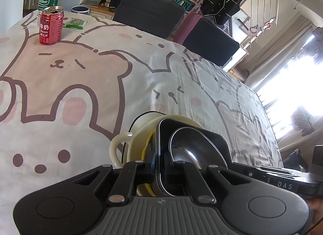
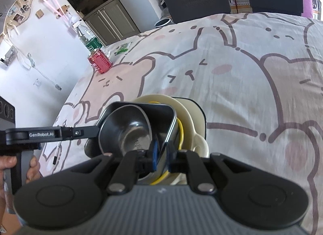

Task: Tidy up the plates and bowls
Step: 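Lower the steel tray into the lemon-print bowl and open both tools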

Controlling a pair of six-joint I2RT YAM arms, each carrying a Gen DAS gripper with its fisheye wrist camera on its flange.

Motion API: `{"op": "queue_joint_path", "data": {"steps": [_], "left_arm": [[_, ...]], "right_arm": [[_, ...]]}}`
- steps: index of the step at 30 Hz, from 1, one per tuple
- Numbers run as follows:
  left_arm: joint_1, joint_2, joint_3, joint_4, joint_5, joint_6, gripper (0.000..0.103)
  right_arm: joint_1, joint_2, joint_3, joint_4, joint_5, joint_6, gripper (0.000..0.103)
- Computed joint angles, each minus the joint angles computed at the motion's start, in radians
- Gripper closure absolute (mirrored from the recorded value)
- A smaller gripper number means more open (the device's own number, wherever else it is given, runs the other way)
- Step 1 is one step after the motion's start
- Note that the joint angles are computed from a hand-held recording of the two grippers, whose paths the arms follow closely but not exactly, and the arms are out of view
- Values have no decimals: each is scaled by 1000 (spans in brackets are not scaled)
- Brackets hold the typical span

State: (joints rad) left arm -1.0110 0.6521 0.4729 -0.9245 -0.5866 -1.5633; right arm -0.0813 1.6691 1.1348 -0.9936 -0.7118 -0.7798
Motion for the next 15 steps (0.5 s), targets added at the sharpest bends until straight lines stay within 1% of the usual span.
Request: {"op": "queue_joint_path", "data": {"steps": [2, 4, 6, 7, 9, 10, 11, 12, 13, 14, 15], "left_arm": [[-1, -1, -1, 0, 2, -1, 95], [12, -9, 0, 1, 31, 0, 92], [17, -18, 0, -8, 51, -11, 83], [11, -13, 5, -17, 50, -17, 81], [-2, -3, 15, -36, 42, -20, 71], [-12, 1, 21, -47, 34, -28, 67], [-18, 0, 26, -57, 29, -35, 60], [-23, 0, 32, -65, 25, -38, 52], [-31, 4, 41, -74, 18, -41, 48], [-41, 14, 54, -87, 8, -48, 42], [-51, 27, 68, -103, -1, -53, 31]], "right_arm": [[3, 4, 5, -1, 1, 4, 90], [2, 4, 6, -5, 2, -1, 90], [4, 6, 11, -10, 8, -5, 90], [4, 5, 14, -15, 11, -3, 89], [3, -3, 15, -13, 16, -6, 87], [2, -11, 12, -4, 20, -5, 80], [1, -23, 5, 12, 27, 4, 76], [-2, -33, 0, 24, 29, 9, 69], [-6, -39, -1, 29, 28, 12, 62], [-10, -41, 0, 29, 24, 12, 59], [-15, -44, 3, 27, 20, 14, 52]]}}
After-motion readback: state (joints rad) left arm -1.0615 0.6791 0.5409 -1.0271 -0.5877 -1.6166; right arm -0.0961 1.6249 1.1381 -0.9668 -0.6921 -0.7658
